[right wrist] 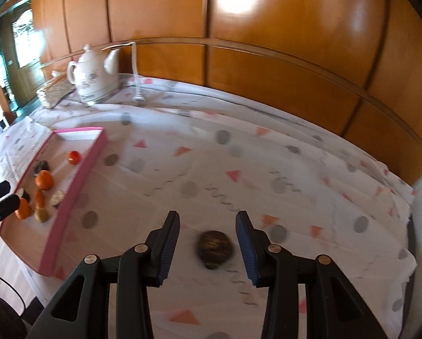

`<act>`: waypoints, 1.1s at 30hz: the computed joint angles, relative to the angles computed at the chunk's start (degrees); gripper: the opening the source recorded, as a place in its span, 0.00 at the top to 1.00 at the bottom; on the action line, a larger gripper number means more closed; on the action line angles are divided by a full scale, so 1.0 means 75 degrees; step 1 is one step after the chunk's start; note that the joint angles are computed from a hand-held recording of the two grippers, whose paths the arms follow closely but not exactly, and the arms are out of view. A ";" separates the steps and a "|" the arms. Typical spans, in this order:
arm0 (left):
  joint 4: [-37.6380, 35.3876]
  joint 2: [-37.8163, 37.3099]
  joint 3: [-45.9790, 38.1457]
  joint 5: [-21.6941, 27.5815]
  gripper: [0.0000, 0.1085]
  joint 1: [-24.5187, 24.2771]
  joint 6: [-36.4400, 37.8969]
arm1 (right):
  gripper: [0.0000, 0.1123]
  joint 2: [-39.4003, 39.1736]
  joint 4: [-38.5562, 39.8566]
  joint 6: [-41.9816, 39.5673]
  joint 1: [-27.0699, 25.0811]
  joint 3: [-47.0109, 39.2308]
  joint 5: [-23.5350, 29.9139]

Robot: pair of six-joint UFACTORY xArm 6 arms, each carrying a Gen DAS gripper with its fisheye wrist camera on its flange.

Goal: Organize fruits
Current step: 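Move the left tool toward the dark round fruit on the cloth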

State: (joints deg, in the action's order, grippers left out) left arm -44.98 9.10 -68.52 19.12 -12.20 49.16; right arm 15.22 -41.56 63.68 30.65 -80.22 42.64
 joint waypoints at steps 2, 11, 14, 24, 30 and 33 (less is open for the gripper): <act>0.0027 0.0016 -0.0037 0.0026 0.48 -0.0115 0.0071 | 0.63 -0.0252 -0.0071 0.0117 -0.0079 0.0288 0.0127; 0.0189 0.0072 -0.0187 0.0136 0.48 -0.0522 0.0083 | 0.63 -0.1502 -0.0381 0.0948 -0.0508 0.1738 0.0473; 0.0325 0.0116 -0.0242 0.0183 0.48 -0.0668 0.0012 | 0.63 -0.1914 -0.0431 0.1233 -0.0660 0.2216 0.0613; 0.0726 0.0282 -0.0388 0.0374 0.48 -0.1105 -0.0228 | 0.63 -0.2886 -0.0331 0.2407 -0.1287 0.3375 0.0920; 0.1029 0.0455 -0.0529 0.0454 0.48 -0.1300 -0.0424 | 0.63 -0.3218 -0.0181 0.2962 -0.1571 0.3751 0.0982; 0.1180 0.0596 -0.0675 0.0543 0.48 -0.1408 -0.0541 | 0.63 -0.3330 -0.0093 0.3300 -0.1694 0.3904 0.1027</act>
State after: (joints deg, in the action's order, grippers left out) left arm -36.13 13.57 -73.58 23.19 -22.76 45.11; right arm -9.76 -42.25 88.44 17.94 -50.94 50.35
